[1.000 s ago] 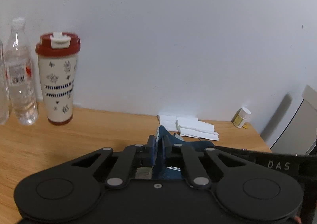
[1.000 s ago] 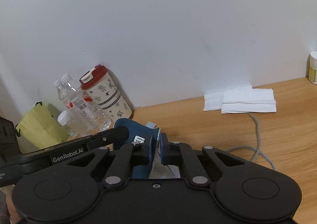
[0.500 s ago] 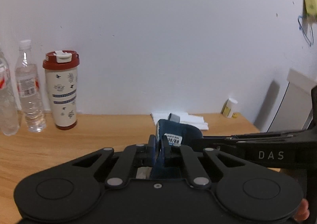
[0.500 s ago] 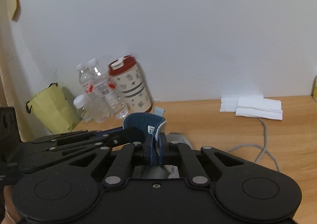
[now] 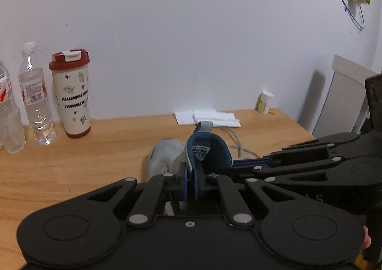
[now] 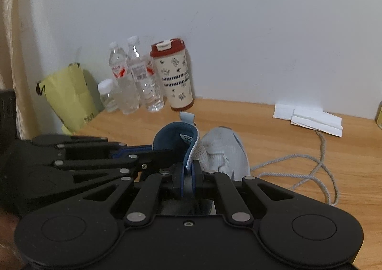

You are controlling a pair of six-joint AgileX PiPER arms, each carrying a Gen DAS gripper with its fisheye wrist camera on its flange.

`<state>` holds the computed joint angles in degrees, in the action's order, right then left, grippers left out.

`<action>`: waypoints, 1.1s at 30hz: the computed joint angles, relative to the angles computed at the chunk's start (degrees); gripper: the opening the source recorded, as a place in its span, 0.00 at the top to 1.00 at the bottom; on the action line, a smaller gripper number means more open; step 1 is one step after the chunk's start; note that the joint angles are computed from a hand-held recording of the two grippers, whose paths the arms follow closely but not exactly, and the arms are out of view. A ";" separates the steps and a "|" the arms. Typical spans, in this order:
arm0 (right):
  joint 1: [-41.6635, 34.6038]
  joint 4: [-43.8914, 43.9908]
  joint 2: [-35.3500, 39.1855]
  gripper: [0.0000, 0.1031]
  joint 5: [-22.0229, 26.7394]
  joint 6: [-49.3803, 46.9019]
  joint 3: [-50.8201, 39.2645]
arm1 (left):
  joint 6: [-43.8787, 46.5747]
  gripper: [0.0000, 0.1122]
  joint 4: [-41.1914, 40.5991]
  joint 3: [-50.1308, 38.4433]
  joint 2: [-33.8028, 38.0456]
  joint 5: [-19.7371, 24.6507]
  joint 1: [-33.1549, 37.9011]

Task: Lace up shoes with both hands

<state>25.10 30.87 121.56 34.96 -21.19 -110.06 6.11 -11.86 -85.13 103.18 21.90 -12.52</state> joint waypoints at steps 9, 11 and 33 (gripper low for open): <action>0.69 -2.75 -0.90 0.94 0.96 -0.35 2.68 | -1.63 0.95 2.31 -0.43 0.12 5.63 -0.45; 0.96 -3.92 -1.35 0.94 0.90 -0.30 3.21 | -2.01 0.95 2.89 -0.74 0.21 6.53 -0.58; 6.22 -21.34 -9.70 0.91 -10.41 7.07 15.60 | -12.06 0.92 17.91 4.30 -4.41 4.19 -4.09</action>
<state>31.32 9.53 111.86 24.54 -14.12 -94.46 -5.94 6.06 -80.83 98.77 26.09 -16.61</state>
